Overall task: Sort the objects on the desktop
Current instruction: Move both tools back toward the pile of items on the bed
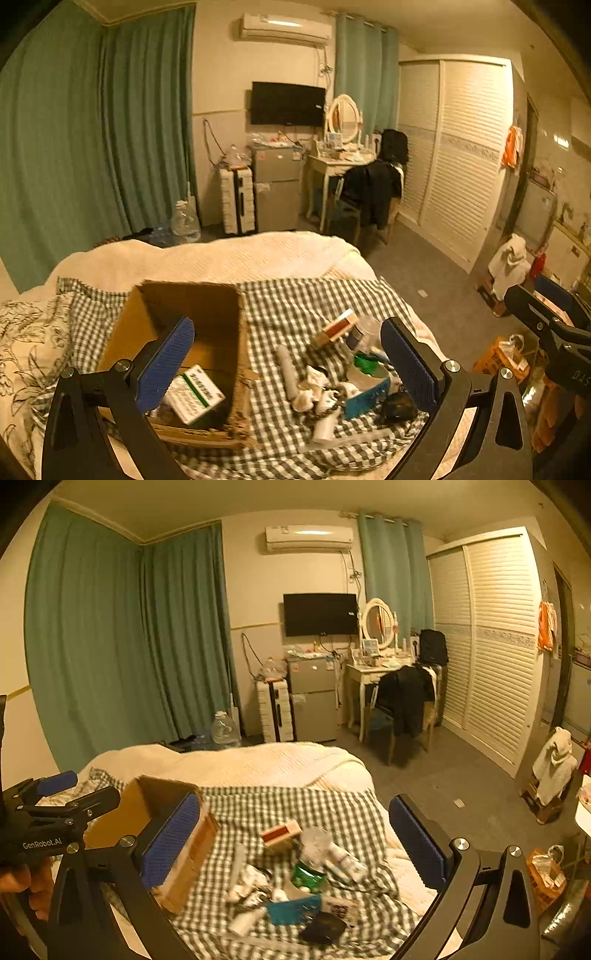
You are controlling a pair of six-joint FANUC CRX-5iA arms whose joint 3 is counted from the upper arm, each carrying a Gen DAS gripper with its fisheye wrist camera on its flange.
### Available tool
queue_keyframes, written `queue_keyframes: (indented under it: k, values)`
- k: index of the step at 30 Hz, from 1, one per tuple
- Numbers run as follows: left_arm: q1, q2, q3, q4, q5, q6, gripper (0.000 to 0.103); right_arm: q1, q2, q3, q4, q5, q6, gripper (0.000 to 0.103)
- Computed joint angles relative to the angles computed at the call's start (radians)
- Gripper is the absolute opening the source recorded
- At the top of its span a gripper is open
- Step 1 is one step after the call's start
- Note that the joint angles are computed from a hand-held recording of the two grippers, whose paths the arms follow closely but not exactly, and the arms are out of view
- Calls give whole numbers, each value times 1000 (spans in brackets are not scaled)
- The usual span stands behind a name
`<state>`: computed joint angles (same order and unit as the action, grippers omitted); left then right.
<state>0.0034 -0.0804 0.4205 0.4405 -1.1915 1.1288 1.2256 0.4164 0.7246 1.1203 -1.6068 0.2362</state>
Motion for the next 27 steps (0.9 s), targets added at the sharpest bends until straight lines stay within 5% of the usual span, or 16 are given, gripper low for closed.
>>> queue_keyframes:
  k: [12,20,27]
  values:
    - [-104,34,-92,-28,0,-40,102,-15,-165,-287,-188,38,-73,103]
    - [-165,90,-113,-126,-20,-23,80,-56,-212,-386,-352,108,-55,103]
    - [-189,138,-125,-200,-30,15,77,-105,-225,-432,-512,164,12,93]
